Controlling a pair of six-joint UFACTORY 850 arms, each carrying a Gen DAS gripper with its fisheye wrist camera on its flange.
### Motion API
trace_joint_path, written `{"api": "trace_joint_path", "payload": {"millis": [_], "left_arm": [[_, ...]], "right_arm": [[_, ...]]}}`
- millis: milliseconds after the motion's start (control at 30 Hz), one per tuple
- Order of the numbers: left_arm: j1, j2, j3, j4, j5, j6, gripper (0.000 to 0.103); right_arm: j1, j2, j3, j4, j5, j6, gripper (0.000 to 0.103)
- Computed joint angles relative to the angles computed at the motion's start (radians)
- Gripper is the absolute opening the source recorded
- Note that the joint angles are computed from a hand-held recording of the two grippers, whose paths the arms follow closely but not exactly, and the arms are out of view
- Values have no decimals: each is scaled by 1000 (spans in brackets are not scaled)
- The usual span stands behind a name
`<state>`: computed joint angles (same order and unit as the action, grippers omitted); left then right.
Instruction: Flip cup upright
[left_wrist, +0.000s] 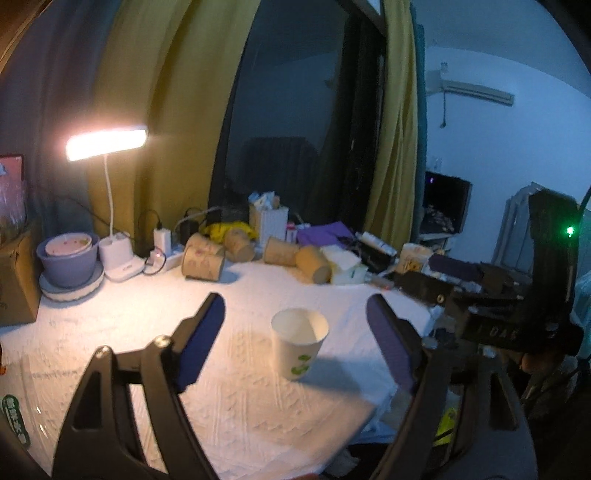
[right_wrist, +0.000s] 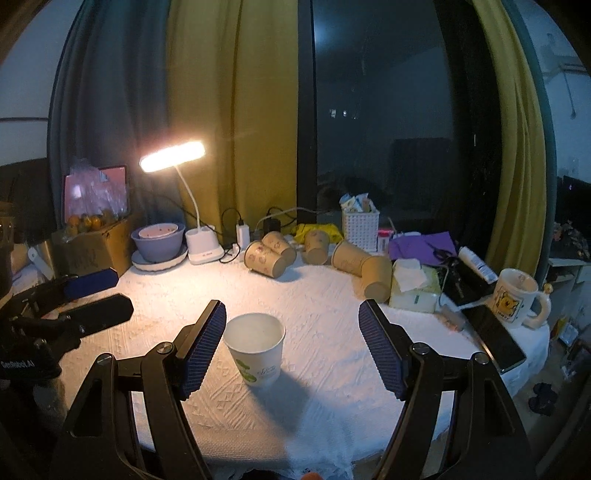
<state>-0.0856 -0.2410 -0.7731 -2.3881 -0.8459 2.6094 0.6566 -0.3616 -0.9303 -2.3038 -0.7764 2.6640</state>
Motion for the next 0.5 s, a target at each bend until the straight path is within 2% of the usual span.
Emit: {"api": "trace_joint_path", "payload": {"millis": [100,233,500], "left_arm": [[-2,19,11,-2,-18,5,85],[-7,31,16,-24,-14,20,95],[-8,30,13,-86,9,39,96]], "right_arm": [[7,13,5,23,-11,-30,77],[15,28,15,40,-28,-53,77],[11,30,13,53,-32,-63,77]]}}
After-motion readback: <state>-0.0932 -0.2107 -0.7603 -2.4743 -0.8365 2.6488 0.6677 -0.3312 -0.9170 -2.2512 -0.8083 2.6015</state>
